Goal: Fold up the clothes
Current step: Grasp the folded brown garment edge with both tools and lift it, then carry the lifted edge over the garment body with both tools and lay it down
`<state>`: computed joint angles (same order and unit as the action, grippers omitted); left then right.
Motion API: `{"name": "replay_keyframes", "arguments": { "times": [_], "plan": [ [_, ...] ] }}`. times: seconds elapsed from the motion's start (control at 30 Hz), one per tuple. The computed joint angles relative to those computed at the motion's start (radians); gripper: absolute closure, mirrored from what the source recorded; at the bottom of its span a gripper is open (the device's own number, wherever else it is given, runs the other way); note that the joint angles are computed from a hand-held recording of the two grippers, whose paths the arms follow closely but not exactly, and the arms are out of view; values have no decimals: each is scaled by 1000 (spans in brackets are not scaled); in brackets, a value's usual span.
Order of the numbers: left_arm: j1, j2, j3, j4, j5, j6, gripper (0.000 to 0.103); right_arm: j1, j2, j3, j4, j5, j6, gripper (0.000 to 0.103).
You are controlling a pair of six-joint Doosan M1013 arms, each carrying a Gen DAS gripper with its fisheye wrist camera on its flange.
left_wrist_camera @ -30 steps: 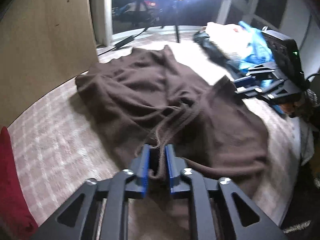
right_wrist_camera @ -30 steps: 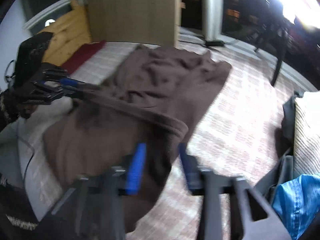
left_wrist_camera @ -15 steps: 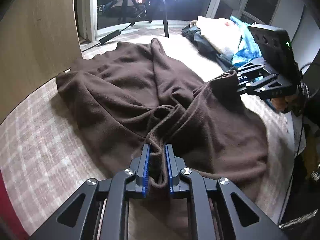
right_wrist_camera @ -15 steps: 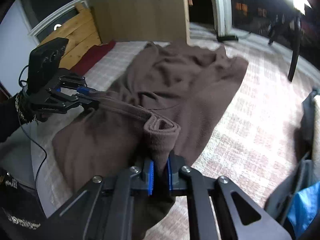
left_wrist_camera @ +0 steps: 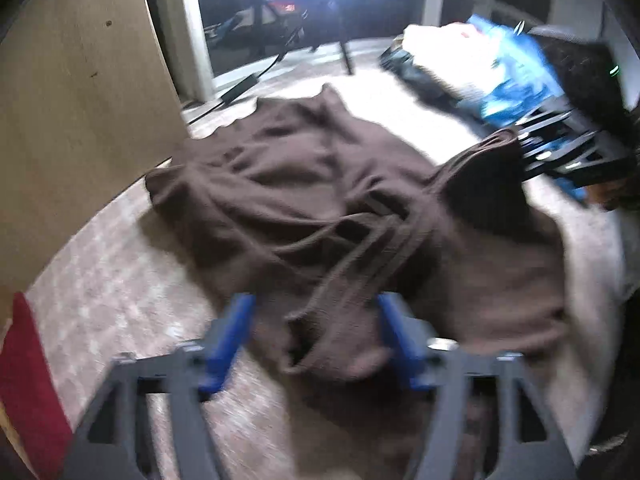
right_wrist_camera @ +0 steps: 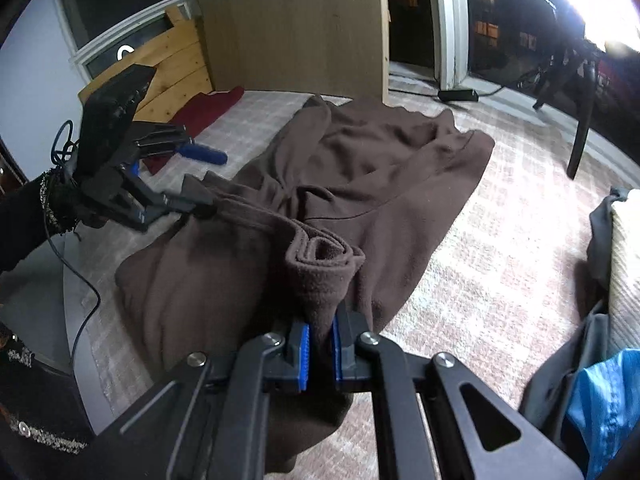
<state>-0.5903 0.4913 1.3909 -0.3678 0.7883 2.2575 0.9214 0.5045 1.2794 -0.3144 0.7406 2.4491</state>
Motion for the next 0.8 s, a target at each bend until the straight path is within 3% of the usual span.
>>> {"name": "replay_keyframes", "arguments": {
  "times": [0.03,0.07,0.1,0.17,0.3,0.53,0.7,0.8],
  "plan": [
    [8,15,-15,-38,41,25,33,-5,2,1,10,-4,-3,95],
    [15,30,-31,-73,83,47,54,-11,4,4,28,-9,-8,95],
    [28,42,-46,-127,133,56,66,-17,7,7,46,-10,-6,95],
    [45,53,-59,-199,198,57,83,-20,7,13,65,-23,0,95],
    [44,18,-48,-186,204,14,88,-9,-17,25,35,-49,57,95],
    [43,-37,-121,-136,105,50,88,2,-41,-66,-135,33,100,95],
    [36,28,-260,-20,93,-4,88,-42,14,-179,-190,138,92,95],
    [40,96,-353,21,130,-64,88,-79,45,-215,-166,150,105,95]
  ]
}}
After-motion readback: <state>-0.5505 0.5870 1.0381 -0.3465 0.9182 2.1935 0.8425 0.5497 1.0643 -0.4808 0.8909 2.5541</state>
